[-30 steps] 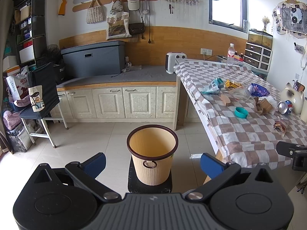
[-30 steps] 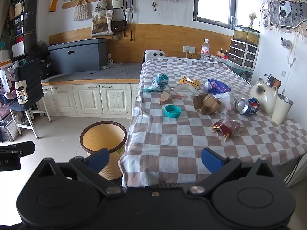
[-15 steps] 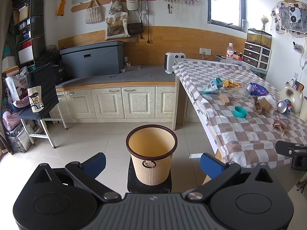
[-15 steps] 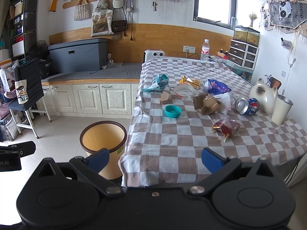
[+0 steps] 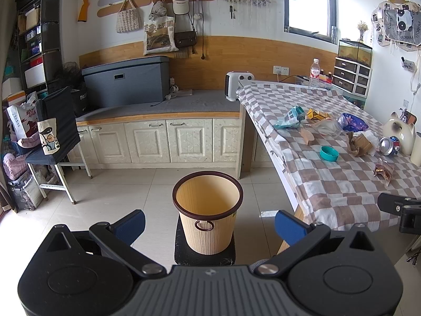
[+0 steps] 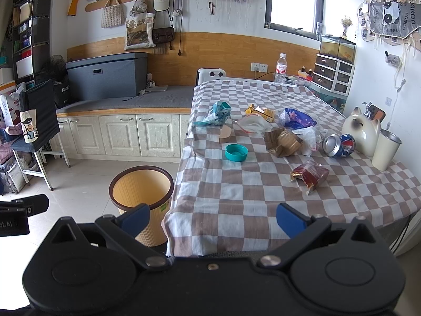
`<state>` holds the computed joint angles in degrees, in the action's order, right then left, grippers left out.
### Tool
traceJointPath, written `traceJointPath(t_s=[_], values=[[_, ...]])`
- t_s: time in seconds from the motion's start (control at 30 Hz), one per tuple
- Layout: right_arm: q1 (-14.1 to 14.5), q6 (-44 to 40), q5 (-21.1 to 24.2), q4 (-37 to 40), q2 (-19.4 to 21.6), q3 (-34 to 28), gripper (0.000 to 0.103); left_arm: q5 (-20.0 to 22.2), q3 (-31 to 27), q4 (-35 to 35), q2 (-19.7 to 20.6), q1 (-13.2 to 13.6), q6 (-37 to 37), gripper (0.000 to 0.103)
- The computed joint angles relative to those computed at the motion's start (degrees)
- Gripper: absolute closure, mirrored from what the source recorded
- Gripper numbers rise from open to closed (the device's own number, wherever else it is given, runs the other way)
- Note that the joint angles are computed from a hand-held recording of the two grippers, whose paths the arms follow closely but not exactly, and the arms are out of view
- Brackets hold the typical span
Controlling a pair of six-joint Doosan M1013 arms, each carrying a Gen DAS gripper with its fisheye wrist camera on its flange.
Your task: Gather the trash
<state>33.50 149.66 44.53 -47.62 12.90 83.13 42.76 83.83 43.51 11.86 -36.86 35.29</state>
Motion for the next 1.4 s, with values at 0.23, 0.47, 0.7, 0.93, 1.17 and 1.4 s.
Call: traceJointPath(t_s=[0.23, 0.47, 0.7, 0.93, 1.17, 1.4], values=[[0.0, -0.02, 0.01, 0.02, 0.02, 0.01, 0.0, -0.03, 0.01, 0.04, 0.0, 0.0, -0.04, 0.0], [-0.02, -0.02, 0.06, 0.03, 0.02, -0.02, 0.0, 0.02, -0.03, -0.08, 0.02, -0.01, 0.04, 0.0], [-0.04, -0.12, 0.04, 0.15, 0.0, -0.01, 0.0, 0.03, -0.03, 0.0, 0.02, -0.02, -0.01, 0.0], [-0.04, -0.16, 0.07, 0.14, -0.09, 0.04, 0.0, 0.01, -0.01, 0.09, 0.01, -0.04, -0.03, 0.0], [0.36, 2.24, -0.32, -3.04, -0.62, 1.05, 0.0, -0.54, 0.18, 6.37, 0.39, -2.23, -4.34, 0.0], [-0.68, 13.3, -5.28, -13.54, -3.89, 6.63, 0.0, -8.96, 1.1, 12.92, 0.8, -1.38, -8.0, 0.0]])
